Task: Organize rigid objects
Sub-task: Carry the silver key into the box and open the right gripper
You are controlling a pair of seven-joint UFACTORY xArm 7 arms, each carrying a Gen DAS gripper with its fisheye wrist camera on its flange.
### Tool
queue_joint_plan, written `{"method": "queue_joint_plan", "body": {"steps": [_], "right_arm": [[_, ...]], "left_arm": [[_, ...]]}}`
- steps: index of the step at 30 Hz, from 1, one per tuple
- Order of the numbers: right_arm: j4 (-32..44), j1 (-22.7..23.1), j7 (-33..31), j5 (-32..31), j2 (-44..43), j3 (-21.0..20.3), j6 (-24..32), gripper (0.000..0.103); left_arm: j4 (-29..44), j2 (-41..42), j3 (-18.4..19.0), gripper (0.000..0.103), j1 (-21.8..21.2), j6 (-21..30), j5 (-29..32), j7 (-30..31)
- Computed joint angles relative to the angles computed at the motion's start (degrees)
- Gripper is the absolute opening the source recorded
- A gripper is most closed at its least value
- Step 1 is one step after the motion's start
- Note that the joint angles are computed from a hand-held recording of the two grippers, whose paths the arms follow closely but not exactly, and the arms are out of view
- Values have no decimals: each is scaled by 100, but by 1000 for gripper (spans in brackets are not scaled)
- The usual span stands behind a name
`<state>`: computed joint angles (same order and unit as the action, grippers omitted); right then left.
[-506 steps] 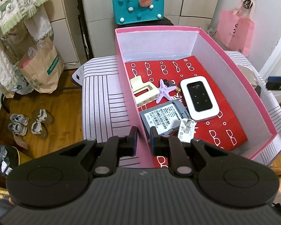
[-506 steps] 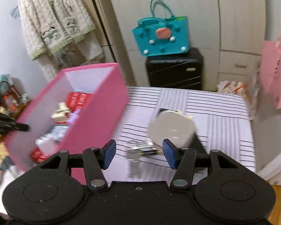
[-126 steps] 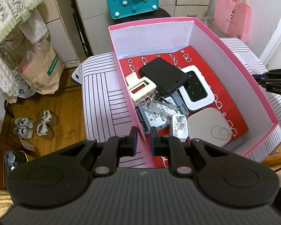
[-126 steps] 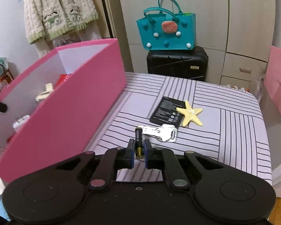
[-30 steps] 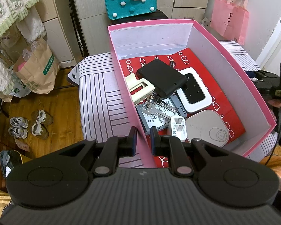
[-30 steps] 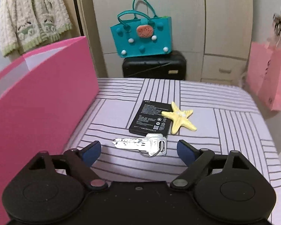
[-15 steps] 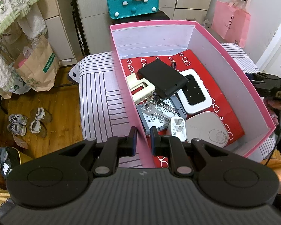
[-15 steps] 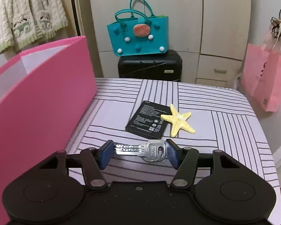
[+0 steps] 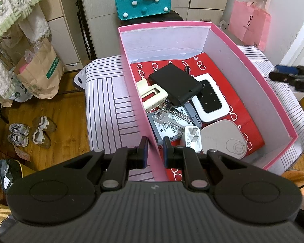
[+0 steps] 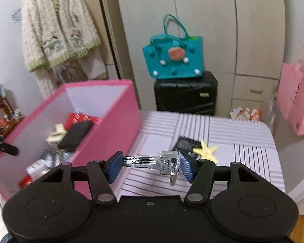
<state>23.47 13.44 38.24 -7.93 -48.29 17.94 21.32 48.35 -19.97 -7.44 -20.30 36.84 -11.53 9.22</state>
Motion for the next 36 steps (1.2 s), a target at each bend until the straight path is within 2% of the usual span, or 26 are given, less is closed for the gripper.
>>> {"method": "queue_joint_plan", "body": {"steps": [4, 9, 14, 19, 21, 29, 34, 36], "right_arm": [[288, 158, -231, -8, -98, -78, 169, 65], [669, 134, -276, -21, -86, 89, 130, 65], [1057, 646, -787, 270, 471, -259, -133, 65], [1361, 665, -1143, 253, 1138, -131, -487, 65], [1479, 793, -1319, 313, 1444, -200, -531, 65], [1704, 737, -1675, -6, 2028, 9, -72, 65], [1738, 1175, -2528, 162, 2131, -330, 224, 65], [1690, 1190, -2623, 251, 2047, -342, 307, 65]], "left_arm": [[-16, -11, -6, 14, -10, -23, 8, 3], [-117, -52, 56, 14, -52, -153, -125, 66], [-161, -86, 42, 14, -48, -184, -117, 61], [-153, -85, 56, 14, -63, -167, -152, 54], [-146, -76, 74, 14, -72, -161, -191, 68], [-130, -56, 79, 14, -63, -158, -197, 102], [-194, -86, 111, 14, -83, -241, -263, 188], [-213, -101, 141, 14, -98, -246, -335, 218]]}}
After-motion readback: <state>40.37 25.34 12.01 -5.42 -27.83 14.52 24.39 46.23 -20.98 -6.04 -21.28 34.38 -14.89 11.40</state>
